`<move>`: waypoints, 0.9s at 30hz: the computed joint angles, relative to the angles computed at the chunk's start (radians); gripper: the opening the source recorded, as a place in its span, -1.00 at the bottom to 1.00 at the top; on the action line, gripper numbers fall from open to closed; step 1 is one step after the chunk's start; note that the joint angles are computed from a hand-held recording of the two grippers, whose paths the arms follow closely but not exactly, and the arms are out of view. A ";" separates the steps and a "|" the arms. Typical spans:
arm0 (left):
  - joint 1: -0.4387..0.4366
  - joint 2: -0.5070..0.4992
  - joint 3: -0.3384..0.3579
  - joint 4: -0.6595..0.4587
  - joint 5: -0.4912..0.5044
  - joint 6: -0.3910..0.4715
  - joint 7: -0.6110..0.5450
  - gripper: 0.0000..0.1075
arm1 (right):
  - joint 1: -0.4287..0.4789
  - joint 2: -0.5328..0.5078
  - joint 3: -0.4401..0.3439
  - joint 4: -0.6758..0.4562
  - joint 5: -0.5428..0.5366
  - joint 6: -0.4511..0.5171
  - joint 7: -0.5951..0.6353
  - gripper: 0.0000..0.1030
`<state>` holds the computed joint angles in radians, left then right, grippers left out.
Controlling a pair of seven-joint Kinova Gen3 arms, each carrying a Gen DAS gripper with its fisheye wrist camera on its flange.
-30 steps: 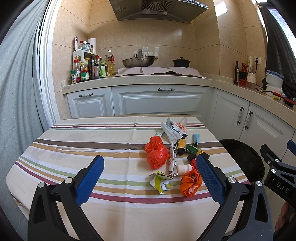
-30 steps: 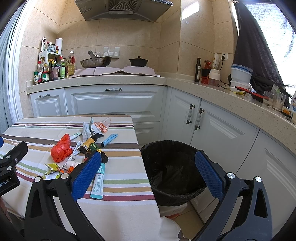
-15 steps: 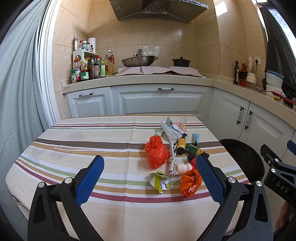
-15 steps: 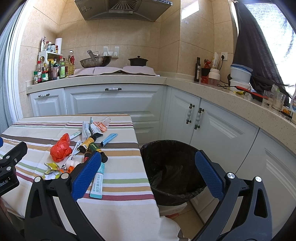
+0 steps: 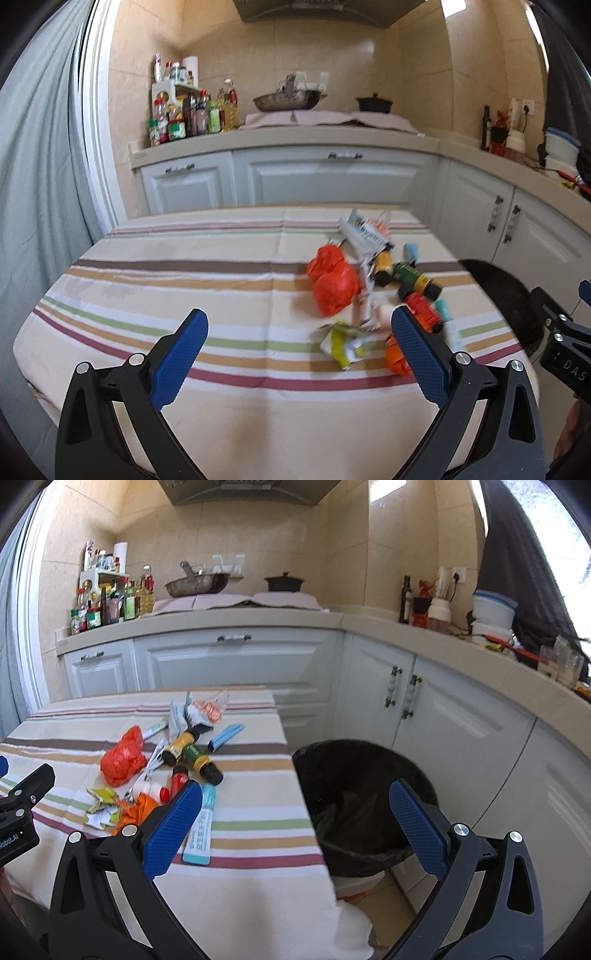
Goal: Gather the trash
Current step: 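Lower the left gripper onto the yellow-green wrapper and close it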
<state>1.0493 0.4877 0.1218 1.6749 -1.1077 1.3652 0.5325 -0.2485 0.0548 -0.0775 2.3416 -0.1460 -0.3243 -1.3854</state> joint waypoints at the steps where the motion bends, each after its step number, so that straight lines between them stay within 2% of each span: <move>1: -0.006 -0.002 0.001 0.007 0.007 -0.009 0.003 0.80 | 0.001 0.008 -0.002 -0.001 0.009 -0.001 -0.006 0.92; 2: -0.012 -0.004 0.001 0.016 0.016 -0.017 0.007 0.80 | -0.001 0.013 -0.003 -0.003 0.010 0.003 -0.006 0.89; 5: -0.031 -0.008 0.003 0.040 0.039 -0.049 0.020 0.80 | 0.008 0.038 -0.013 -0.024 0.066 0.042 -0.044 0.63; 6: -0.041 -0.011 0.004 0.047 0.047 -0.066 0.020 0.80 | 0.015 0.048 -0.019 -0.034 0.093 0.063 -0.064 0.60; 8: -0.059 -0.018 0.004 0.058 0.058 -0.104 0.015 0.79 | 0.017 0.061 -0.022 -0.047 0.115 0.085 -0.083 0.60; 13: -0.075 0.000 -0.005 0.047 0.049 -0.146 -0.029 0.79 | -0.034 0.077 0.021 -0.053 0.052 0.087 -0.027 0.60; 18: -0.098 0.008 -0.025 0.027 0.056 -0.197 -0.074 0.79 | 0.006 0.103 -0.001 -0.082 0.098 0.116 -0.070 0.60; 21: -0.096 0.029 -0.042 0.001 0.052 -0.190 -0.099 0.79 | 0.039 0.118 -0.022 -0.097 0.143 0.131 -0.111 0.60; 23: -0.100 0.043 -0.047 -0.017 0.060 -0.186 -0.128 0.74 | 0.063 0.125 -0.039 -0.105 0.176 0.136 -0.139 0.60; 24: -0.100 0.045 -0.051 -0.020 0.061 -0.191 -0.136 0.61 | 0.070 0.128 -0.045 -0.108 0.189 0.140 -0.151 0.60; 25: -0.096 0.042 -0.059 -0.015 0.062 -0.203 -0.140 0.36 | 0.070 0.130 -0.044 -0.110 0.195 0.141 -0.157 0.60; 27: -0.117 0.029 -0.050 0.000 0.064 -0.255 -0.161 0.28 | 0.095 0.132 -0.064 -0.116 0.225 0.148 -0.186 0.60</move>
